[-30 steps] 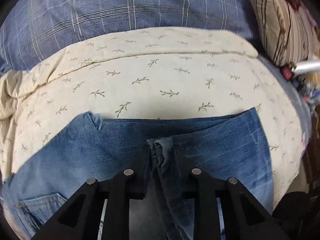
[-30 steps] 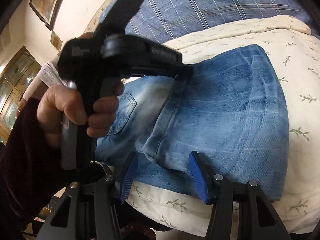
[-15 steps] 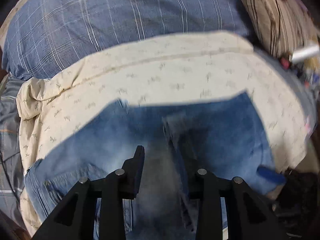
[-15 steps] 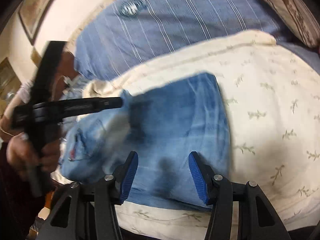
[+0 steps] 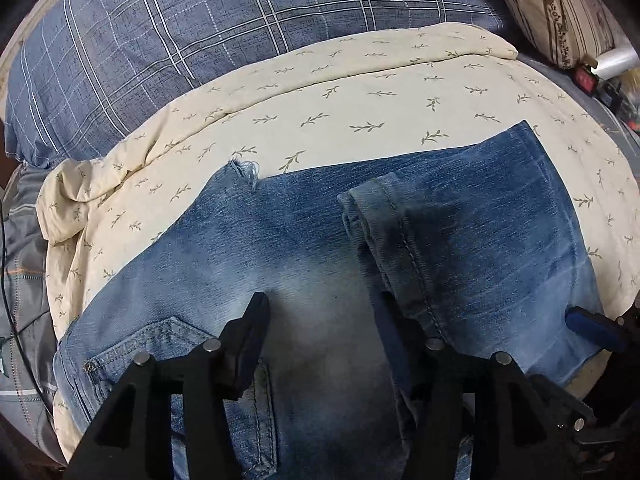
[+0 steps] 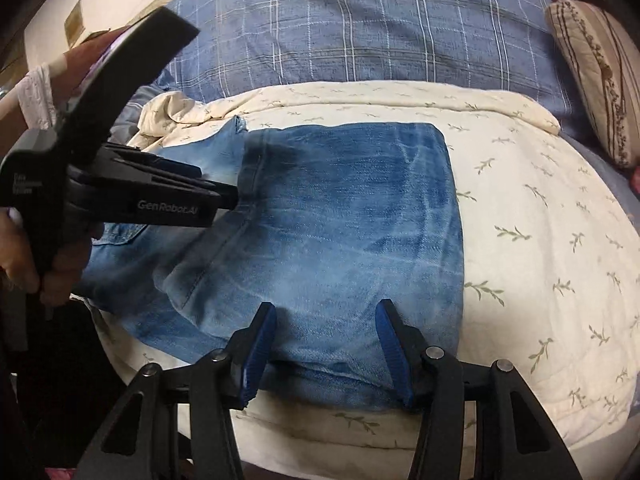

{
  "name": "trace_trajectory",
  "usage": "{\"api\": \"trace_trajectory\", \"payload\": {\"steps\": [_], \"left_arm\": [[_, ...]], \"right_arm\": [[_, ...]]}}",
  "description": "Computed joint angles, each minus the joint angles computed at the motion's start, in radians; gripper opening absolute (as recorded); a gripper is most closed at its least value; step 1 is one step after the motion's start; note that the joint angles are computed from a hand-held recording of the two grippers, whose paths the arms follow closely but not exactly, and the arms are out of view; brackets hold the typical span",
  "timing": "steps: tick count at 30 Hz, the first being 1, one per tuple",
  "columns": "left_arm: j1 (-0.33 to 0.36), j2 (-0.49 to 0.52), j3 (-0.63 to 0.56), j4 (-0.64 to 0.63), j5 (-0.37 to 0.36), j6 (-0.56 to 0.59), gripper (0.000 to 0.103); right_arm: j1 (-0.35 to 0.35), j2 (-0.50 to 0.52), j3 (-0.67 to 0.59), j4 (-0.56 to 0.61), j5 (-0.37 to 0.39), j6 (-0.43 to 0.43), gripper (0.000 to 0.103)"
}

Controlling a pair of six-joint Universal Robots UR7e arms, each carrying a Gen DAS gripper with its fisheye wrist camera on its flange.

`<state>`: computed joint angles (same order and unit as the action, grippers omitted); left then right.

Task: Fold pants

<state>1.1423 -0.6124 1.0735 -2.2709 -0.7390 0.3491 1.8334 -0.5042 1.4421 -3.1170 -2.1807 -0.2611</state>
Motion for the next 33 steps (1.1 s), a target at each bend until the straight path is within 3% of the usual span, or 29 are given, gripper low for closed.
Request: {"api": "trace_trajectory", "payload": {"steps": [4, 7, 12, 16, 19, 21, 25, 33], "left_arm": [[0.002, -0.009, -0.048, 0.121, -0.051, -0.133, 0.057], [-0.012, -0.059, 0.02, 0.069, -0.071, -0.146, 0.057], [-0.023, -0.127, 0.116, 0.021, -0.017, -0.143, 0.057], [0.003, -0.133, 0.111, 0.088, 0.053, -0.23, 0.057], [0.022, -0.123, 0.134, 0.082, 0.071, -0.176, 0.057], [0.02, -0.12, 0.155, 0.031, 0.085, -0.129, 0.058], [0.009, -0.107, 0.121, 0.139, 0.113, -0.219, 0.058], [-0.016, -0.174, 0.181, 0.17, 0.095, -0.278, 0.058]], "right_arm": [[0.001, -0.031, -0.004, 0.113, 0.007, 0.1, 0.055], [0.006, -0.052, -0.003, 0.14, 0.019, 0.135, 0.055], [0.034, -0.039, -0.024, 0.095, -0.074, 0.089, 0.055], [0.019, 0.008, -0.082, 0.185, -0.111, 0.125, 0.057], [0.032, 0.051, -0.088, 0.105, -0.164, 0.059, 0.059], [0.028, 0.029, -0.069, 0.129, -0.117, 0.087, 0.059], [0.011, -0.004, -0.029, 0.123, -0.061, 0.082, 0.059], [0.03, -0.019, 0.007, 0.115, -0.102, 0.052, 0.06]]}}
